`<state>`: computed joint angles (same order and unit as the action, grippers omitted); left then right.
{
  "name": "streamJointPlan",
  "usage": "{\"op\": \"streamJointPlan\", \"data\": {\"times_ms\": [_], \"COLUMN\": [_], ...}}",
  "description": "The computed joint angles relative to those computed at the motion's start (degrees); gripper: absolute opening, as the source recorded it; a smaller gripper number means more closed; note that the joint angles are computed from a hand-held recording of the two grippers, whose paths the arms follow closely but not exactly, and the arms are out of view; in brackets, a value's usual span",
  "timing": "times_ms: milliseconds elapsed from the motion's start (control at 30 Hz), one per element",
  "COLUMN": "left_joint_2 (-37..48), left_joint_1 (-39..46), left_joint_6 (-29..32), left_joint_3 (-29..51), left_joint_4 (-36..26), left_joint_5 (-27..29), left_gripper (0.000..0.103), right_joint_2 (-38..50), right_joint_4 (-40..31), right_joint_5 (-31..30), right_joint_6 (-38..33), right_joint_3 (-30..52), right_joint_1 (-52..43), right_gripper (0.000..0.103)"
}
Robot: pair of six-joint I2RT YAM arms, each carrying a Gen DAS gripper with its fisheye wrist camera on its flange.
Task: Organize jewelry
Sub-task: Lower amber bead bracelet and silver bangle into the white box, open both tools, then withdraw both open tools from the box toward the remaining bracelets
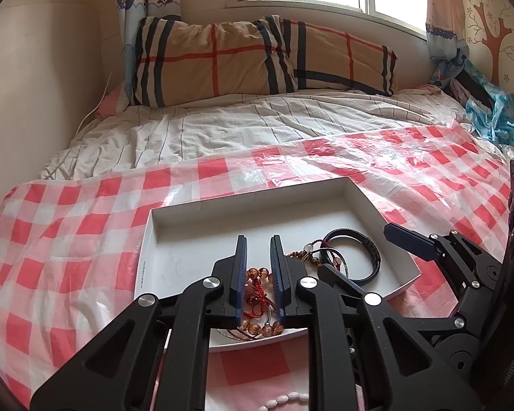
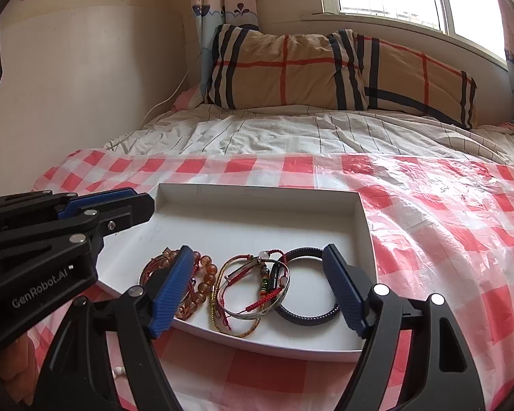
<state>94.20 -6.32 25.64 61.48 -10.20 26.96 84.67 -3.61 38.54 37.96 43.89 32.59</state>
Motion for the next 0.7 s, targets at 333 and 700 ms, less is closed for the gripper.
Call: {"op": "streamJointPlan", "data": {"times_ms": [333,700], "left_joint_2": [0.15,-5.26], "left_joint_1": [5.55,8.39], "left_joint_6": [1.25,19.39], "left_joint_3": [1.35,-8.2], "left_joint_4": [-4.6,-13.2], "left_joint_5": [2.47,-1.61], "left_gripper": [0.048,0.064], "right_joint_2": [-6.02,0.25], "right_joint_4": [-15.88,-29.55], "right_joint_5": [0.69,-6.38], "right_joint_6": [8.09,21.41], "right_joint_3": [0.34,1.8], "right_joint_1": [3.7,14.28], "right_gripper": [0.082,0.087]}}
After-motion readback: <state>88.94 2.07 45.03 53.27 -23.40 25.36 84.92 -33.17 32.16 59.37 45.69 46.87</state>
